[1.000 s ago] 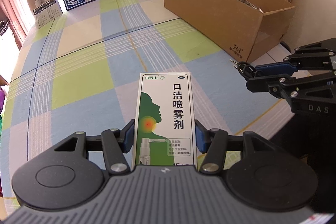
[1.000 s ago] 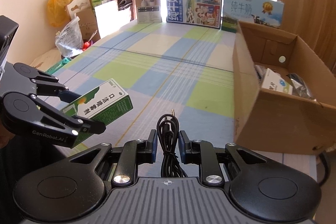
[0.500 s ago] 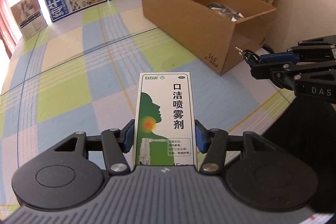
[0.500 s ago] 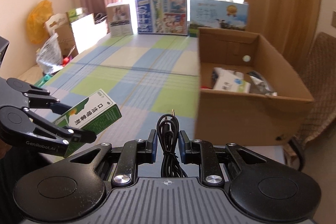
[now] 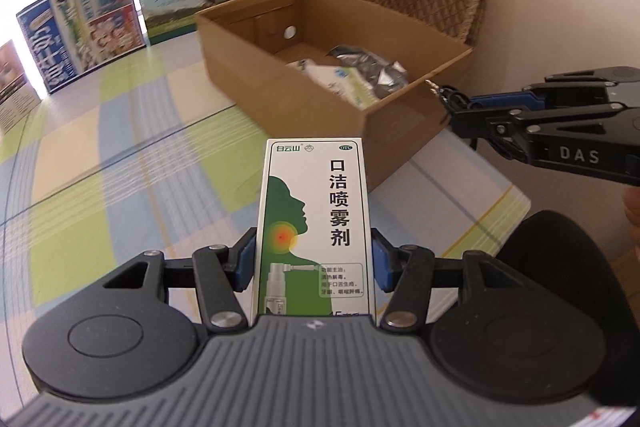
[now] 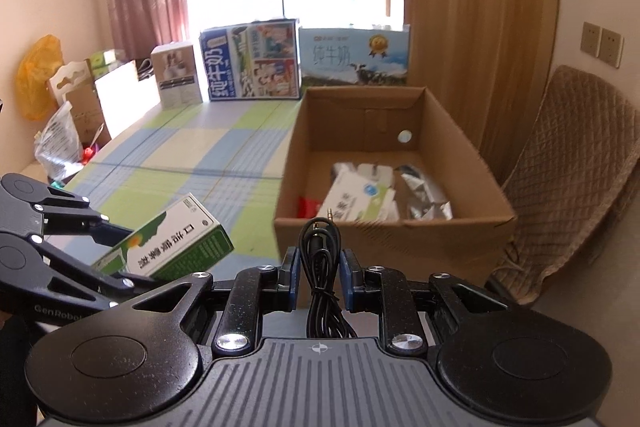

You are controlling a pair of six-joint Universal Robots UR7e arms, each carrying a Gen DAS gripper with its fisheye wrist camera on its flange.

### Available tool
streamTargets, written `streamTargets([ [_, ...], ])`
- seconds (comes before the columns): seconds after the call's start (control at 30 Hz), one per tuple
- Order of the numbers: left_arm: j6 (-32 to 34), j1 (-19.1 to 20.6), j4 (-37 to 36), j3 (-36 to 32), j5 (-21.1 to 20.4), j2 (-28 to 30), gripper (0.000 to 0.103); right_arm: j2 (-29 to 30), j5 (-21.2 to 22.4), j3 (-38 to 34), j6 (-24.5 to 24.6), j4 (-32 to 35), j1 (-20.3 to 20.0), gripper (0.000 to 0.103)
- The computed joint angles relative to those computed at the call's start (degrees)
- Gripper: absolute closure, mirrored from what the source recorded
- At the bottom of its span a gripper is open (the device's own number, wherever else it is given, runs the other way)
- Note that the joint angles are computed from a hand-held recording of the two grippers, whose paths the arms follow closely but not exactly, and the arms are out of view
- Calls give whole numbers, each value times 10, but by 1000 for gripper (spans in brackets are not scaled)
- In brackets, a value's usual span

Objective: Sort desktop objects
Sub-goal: 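Lift and carry the spray box and the cable over the cardboard box, then open the left tool dropping the spray box while the right tool drops the cable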

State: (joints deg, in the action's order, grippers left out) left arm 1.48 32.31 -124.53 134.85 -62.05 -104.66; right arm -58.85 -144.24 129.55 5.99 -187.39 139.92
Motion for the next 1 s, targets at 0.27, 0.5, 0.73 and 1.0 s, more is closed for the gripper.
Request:
streamTargets([
  [0.27, 22, -12, -58, -16, -18, 63, 52, -18, -7, -1, -58, -39, -19, 85],
  [0.5, 35, -12, -109, -41, -28, 119, 52, -25, -8, -14, -111, -67, -37, 85],
  [0.73, 45, -6, -156, -69, -34, 175, 52, -31, 1, -28, -158, -84, -58, 85],
  [1.0, 44, 6, -189, -98, -43, 228, 52, -38, 11, -34, -188, -99, -84, 85],
])
